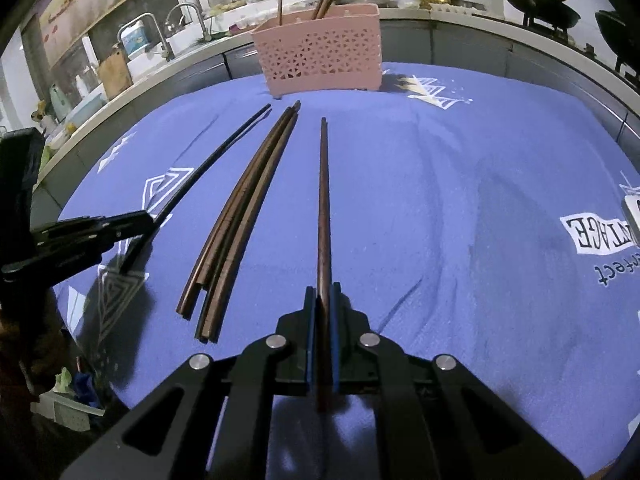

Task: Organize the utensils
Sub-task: 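Lift the chopstick with the right gripper while the left gripper lifts its own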

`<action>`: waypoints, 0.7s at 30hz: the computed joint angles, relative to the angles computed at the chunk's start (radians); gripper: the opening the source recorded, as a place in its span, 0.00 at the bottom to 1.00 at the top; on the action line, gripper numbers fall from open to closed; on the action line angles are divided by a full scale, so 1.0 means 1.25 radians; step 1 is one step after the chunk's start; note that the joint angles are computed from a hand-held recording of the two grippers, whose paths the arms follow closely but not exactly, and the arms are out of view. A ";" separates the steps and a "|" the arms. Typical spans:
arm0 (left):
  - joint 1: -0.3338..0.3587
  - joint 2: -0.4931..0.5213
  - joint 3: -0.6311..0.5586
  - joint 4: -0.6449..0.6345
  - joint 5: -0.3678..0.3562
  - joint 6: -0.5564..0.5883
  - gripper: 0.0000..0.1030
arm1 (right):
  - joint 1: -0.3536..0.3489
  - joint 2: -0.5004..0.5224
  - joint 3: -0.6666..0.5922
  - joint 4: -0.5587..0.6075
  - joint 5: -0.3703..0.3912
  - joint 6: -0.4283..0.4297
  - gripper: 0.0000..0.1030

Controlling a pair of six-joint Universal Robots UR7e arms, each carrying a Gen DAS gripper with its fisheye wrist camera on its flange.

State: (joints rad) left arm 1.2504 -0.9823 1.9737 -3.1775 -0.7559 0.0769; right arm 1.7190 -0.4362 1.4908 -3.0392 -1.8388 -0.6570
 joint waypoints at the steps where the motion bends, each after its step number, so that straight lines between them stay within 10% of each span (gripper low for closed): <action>1: 0.002 -0.002 -0.008 0.021 -0.007 -0.010 0.03 | 0.000 0.004 -0.011 0.008 0.001 0.005 0.08; 21: 0.061 0.193 -0.443 0.242 -0.017 0.116 0.07 | 0.037 0.269 -0.594 0.431 0.035 0.067 0.14</action>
State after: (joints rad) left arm 1.3270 -0.7411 1.4194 -2.8753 -0.7768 0.2223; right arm 1.7649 -0.1003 0.7480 -2.5010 -1.7950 -0.5731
